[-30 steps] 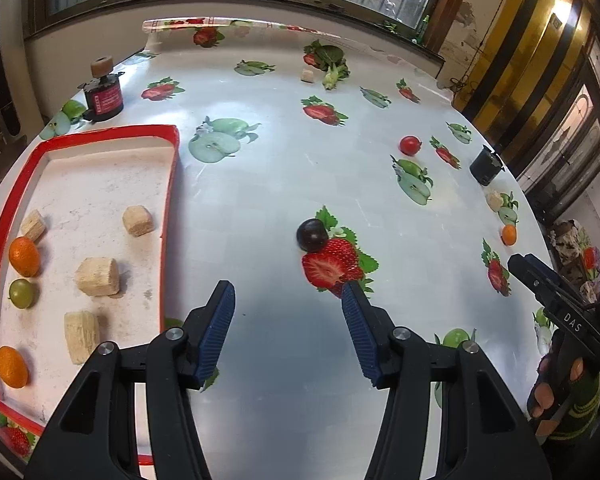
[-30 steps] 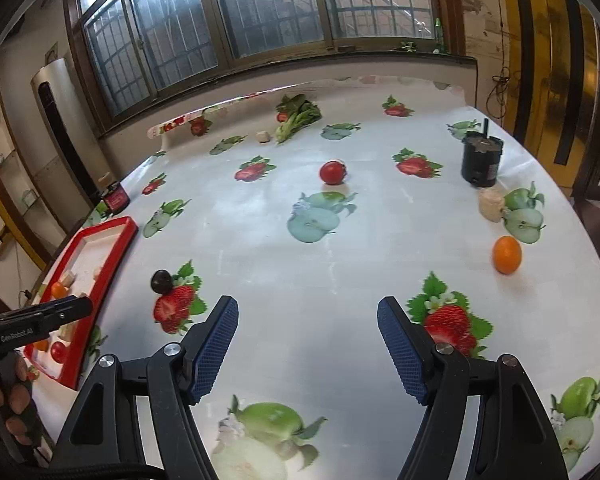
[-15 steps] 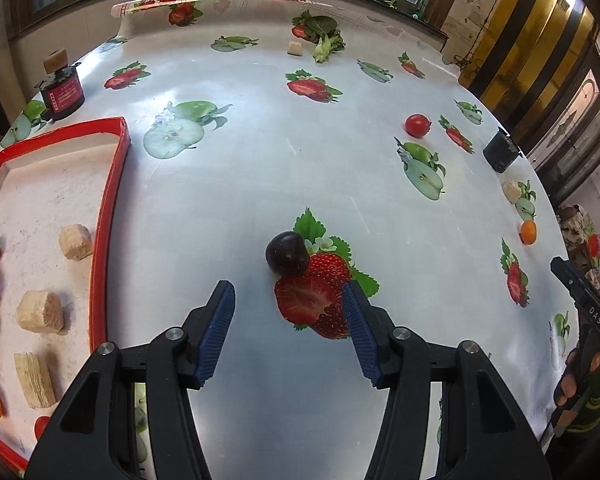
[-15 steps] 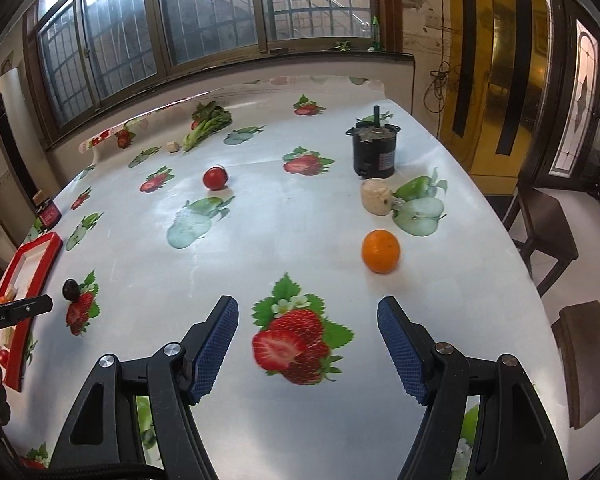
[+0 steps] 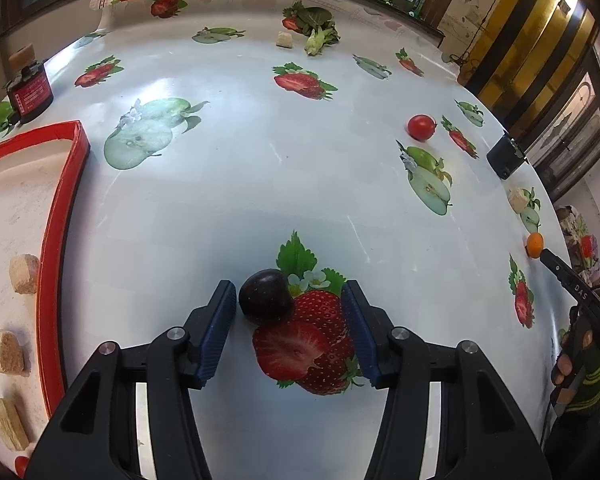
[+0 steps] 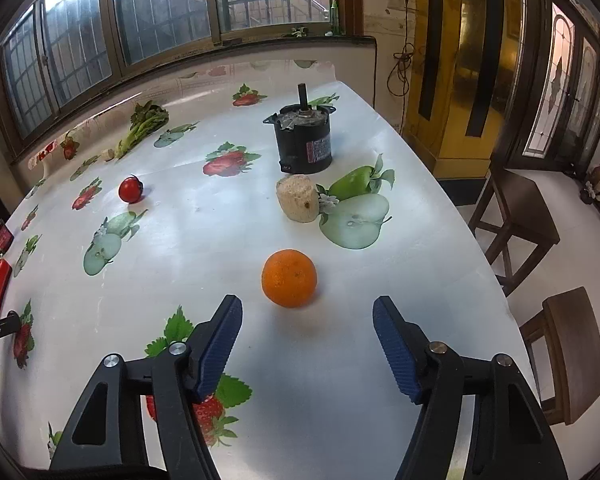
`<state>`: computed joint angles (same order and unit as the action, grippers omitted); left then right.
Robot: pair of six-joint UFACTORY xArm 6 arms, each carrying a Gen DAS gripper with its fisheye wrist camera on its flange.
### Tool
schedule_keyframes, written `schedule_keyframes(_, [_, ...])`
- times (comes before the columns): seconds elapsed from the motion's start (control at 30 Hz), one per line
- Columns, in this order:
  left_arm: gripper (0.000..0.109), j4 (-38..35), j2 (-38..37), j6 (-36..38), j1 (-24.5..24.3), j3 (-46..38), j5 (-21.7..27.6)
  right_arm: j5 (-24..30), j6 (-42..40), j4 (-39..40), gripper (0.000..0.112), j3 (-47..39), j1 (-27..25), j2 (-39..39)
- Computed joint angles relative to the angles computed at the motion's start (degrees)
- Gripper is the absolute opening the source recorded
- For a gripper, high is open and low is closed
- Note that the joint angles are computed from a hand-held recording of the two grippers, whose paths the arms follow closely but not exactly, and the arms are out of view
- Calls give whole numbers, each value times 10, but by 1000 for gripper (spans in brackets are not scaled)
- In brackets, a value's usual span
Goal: Organize fruits
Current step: 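Grasp the dark plum with the left tool while the right tool grasps the orange, then carry the plum in the left tool while the right tool carries the orange over the tray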
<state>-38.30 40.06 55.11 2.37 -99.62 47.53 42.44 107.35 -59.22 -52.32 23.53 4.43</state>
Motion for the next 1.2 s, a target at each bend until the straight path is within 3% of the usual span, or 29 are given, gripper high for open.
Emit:
schedule_keyframes(0.1, [43, -4, 4, 7, 2, -6, 6, -10, -12, -7, 68, -13, -11, 18])
schedule_keyframes(0.17, [36, -5, 5, 10, 2, -7, 2, -18, -27, -4, 62, -27, -19, 35])
schedule_keyframes(0.2, [32, -4, 7, 11, 2, -9, -1, -26, -31, -4, 56, -32, -24, 43])
schedule_keyframes(0.23, [31, -3, 10, 10, 4, -14, 3, -34, -38, -1, 42, -37, -29, 51])
schedule_keyframes(0.3, [23, -6, 13, 10, 7, -21, 10, -37, -55, 13, 34, -47, -30, 63])
schedule_keyframes(0.8, [23, -49, -44, 67, 27, 42, 16, -62, -22, -28, 33, -80, 47, 63])
schedule_keyframes(1.2, [23, -71, -86, 101, 48, 82, -1, -97, -81, -5, 33, -187, 88, 137])
